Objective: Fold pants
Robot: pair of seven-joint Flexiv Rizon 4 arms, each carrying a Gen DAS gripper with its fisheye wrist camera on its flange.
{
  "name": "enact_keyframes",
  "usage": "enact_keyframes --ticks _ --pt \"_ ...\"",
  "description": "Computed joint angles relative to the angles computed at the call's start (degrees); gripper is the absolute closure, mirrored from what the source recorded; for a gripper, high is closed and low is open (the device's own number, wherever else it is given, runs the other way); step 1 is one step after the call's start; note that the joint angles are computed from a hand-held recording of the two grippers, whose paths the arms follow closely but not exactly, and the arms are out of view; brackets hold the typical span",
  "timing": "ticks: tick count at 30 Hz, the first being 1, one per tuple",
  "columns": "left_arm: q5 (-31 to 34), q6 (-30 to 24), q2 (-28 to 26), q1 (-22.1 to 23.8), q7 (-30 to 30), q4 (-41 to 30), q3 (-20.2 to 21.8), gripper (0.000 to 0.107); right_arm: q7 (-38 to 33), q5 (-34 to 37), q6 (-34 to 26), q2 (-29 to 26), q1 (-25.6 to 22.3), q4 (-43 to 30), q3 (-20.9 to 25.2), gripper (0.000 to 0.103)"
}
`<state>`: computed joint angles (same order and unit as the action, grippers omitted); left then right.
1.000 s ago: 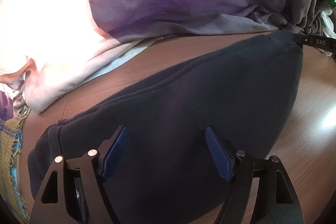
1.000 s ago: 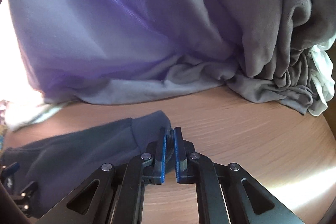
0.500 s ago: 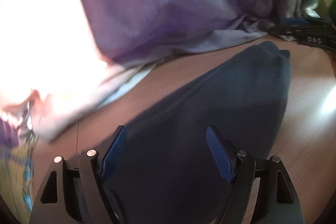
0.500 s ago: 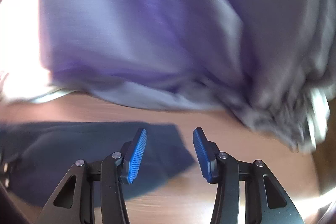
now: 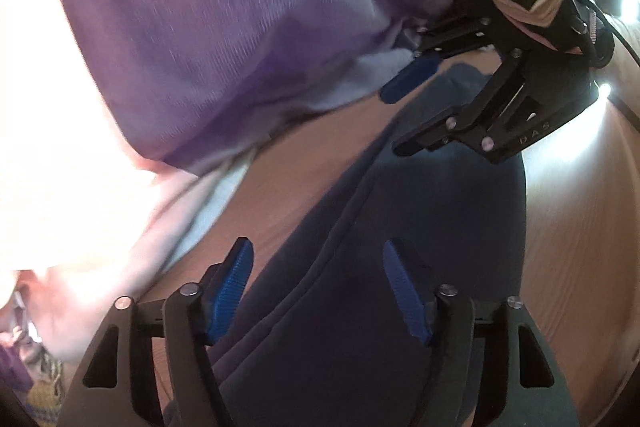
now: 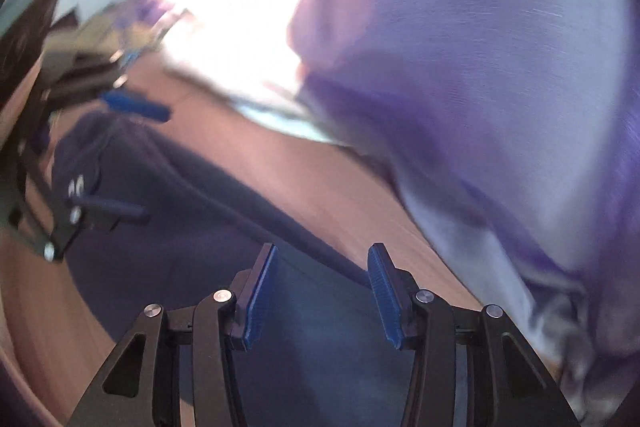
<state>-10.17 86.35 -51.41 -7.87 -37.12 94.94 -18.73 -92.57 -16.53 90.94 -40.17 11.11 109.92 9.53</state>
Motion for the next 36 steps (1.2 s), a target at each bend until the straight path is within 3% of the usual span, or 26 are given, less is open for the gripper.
enact_keyframes --ticks 2,9,14,17,18,19,24,25,27,31,36 --pt "-0.64 -4.76 -1.02 -0.42 0.34 -2.81 1.09 0.047 -3.45 -1.55 -4.85 -1.90 -2.98 -2.93 4.17 0.056" --pt "-3.97 -16.24 -3.72 -1.90 -0.11 -9.40 3.73 0.054 -12.29 2.96 -14.64 -5.79 -6.87 -9.84 11.60 0.056" --pt "-5.11 -22.67 -5.54 -2.89 -1.05 -13.47 5.81 0.061 -16.21 7.13 -18.92 -7.28 -7.24 -13.56 13.00 0.057" --pt "-5.60 -25.95 -6.07 -2.63 -0.27 -14.68 5.72 0.079 -18.71 9.97 -21.18 -7.38 -7.84 -14.93 14.01 0.057" --pt "-5.90 -26.06 -5.65 -2.38 0.14 -13.89 5.31 0.088 -19.57 10.59 -21.85 -7.40 -7.76 -15.28 13.93 0.057" --pt "-6.03 -25.91 -5.32 -2.27 0.66 -13.29 5.10 0.090 -20.29 11.14 -22.13 -7.20 -7.50 -15.25 13.60 0.057" --pt "-5.39 -21.33 -4.03 -3.12 1.80 -10.32 5.26 0.090 -18.47 14.09 -20.49 -7.29 -4.01 -16.48 9.03 0.060" --pt "-5.53 -21.35 -4.03 -3.14 1.64 -10.31 5.27 0.090 -17.46 13.75 -18.97 -7.07 -2.69 -15.96 7.29 0.065" --pt "-5.84 -21.50 -3.92 -2.98 1.45 -10.19 5.15 0.090 -16.13 11.98 -17.66 -7.11 -0.64 -15.56 4.64 0.088" --pt "-5.51 -19.42 -2.82 -2.84 2.08 -8.47 4.85 0.091 -18.58 11.46 -24.78 -8.17 -2.37 -18.08 7.41 0.096" --pt "-5.89 -12.93 -0.99 -1.60 3.16 -4.98 2.44 0.093 -19.25 11.99 -29.02 -8.55 -1.10 -19.53 5.91 0.096"
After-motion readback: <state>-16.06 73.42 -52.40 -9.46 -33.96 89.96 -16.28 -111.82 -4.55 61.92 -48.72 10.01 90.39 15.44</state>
